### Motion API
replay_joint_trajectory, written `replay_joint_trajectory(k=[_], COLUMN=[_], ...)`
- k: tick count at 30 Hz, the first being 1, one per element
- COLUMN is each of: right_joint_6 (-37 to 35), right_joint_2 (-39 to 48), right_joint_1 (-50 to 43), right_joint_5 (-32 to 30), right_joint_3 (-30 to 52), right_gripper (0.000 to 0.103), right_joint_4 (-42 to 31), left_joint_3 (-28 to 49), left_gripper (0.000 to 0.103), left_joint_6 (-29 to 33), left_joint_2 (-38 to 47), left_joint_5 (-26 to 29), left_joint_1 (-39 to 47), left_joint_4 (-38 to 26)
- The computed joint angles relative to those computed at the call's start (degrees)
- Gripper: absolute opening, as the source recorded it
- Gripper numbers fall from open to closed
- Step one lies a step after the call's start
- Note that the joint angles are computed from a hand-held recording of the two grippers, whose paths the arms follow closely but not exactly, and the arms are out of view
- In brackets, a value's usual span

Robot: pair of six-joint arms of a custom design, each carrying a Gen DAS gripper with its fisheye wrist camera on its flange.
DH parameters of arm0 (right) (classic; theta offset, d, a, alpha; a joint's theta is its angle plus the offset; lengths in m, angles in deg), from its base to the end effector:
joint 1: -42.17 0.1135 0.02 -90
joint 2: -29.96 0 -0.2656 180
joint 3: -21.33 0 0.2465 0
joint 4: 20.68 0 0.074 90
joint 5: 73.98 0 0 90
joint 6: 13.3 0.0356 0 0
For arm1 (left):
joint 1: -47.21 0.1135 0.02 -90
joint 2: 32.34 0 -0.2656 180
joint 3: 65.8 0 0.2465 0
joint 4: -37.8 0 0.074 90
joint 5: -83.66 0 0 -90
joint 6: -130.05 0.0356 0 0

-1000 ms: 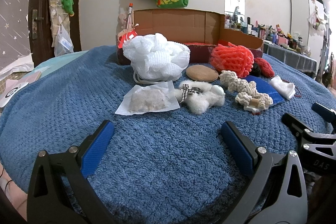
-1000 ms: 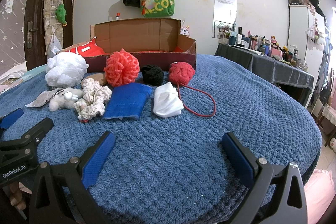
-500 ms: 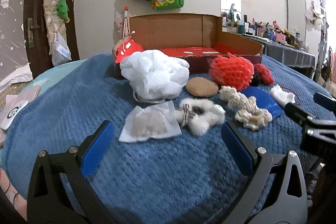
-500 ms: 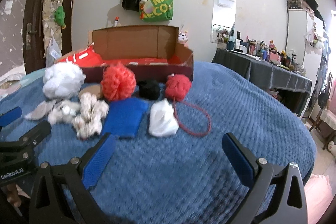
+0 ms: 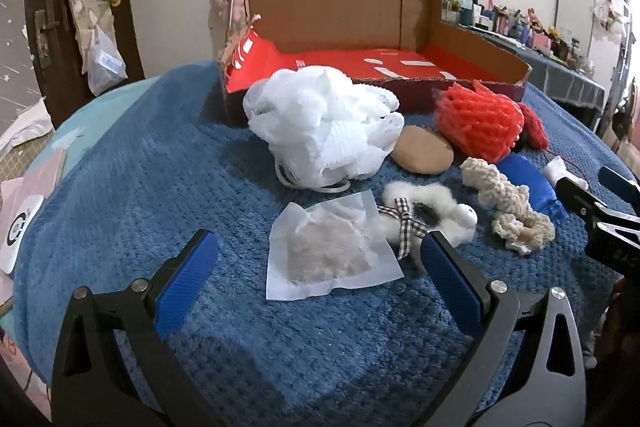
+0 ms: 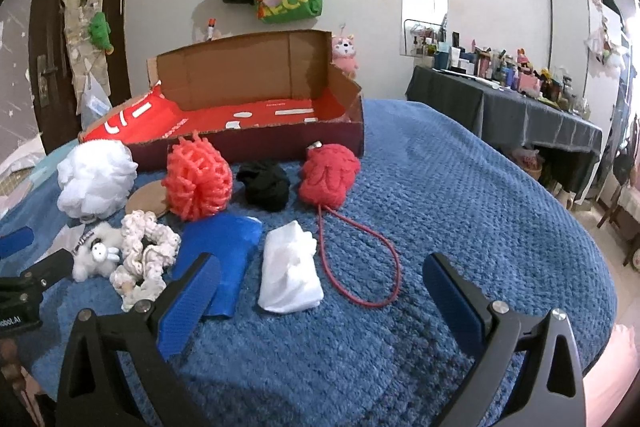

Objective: Organize soft objects
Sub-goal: 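Grasp the white cloth with the right tool while the left tool grasps the tissue packet, then carry both items into the red-lined box and open both tools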

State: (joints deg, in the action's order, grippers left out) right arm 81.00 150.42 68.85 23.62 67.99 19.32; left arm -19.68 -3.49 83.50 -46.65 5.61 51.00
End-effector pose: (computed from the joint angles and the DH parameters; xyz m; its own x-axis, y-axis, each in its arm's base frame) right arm 0.2829 0.1369 0.0449 -0.5217 -0.1790 -0.8342 -0.3086 0.9511 -0.0111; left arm 0.2224 -0.1667 0.0370 -0.6171 -0.1546 -0.7716 -0.2561 0.9666 0.0111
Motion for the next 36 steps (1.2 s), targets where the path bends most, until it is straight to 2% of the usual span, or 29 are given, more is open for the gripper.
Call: replay_joint_trajectory(k=[5, 8, 14, 15, 16, 17, 18, 20, 27, 36], right_joint_6=[-1.43, -1.5, -2.05, -2.0, -1.91, -1.96, -2.03, -1.51, -1.54, -1.86], right_joint_2=[0.52, 0.59, 1.08, 1.19, 1.26, 1.47, 1.73, 2.08, -0.24, -1.96], right_joint_1=[0.75, 0.58, 0.84, 0.79, 0.73, 0.48, 0.38, -0.34, -1.58, -1.42], right_joint_5=[-0.07, -1.53, -2.45, -2.82, -3.18, -3.9, -4.36, -6.02, -8.14, -8.62], right_joint_3=[1.34, 1.43, 1.17, 1.01, 0.84, 1.01, 1.5, 1.23, -0.52, 0.8], right_gripper=[0.082, 0.072, 0.049, 0.039, 0.033, 0.026, 0.026, 0.023, 0.021, 0.021], right_joint_4=[-1.63, -1.5, -0.31, 0.05, 0.27, -0.22, -1.08, -0.42, 1.58, -0.61], left_joint_3=[-0.91, -1.71, -2.74, -3.01, -3.66, -4.44, -4.61, -4.79, -6.33, -6.93], left_gripper=[0.094, 0.075, 0.056, 0.051, 0.034, 0.029, 0.029, 0.016, 0.014, 0.013], left_joint_6=[1.82, 3.13, 4.96, 5.24, 5.81, 5.83, 5.33, 5.45, 7.64, 11.49], left_joint_2=[-0.64, -1.24, -1.54, -1.42, -1.29, -1.27, -1.33, -1.8, -4.52, -9.58], left_joint_5=[3.53, 5.42, 8.4, 8.81, 10.28, 12.09, 12.23, 10.96, 9.21, 9.4], left_joint_1=[1.96, 2.68, 3.49, 3.49, 3.8, 4.29, 4.33, 3.75, 3.13, 4.36], left_joint_4=[1.92, 3.37, 6.1, 7.04, 8.94, 10.92, 11.19, 10.95, 12.24, 12.72])
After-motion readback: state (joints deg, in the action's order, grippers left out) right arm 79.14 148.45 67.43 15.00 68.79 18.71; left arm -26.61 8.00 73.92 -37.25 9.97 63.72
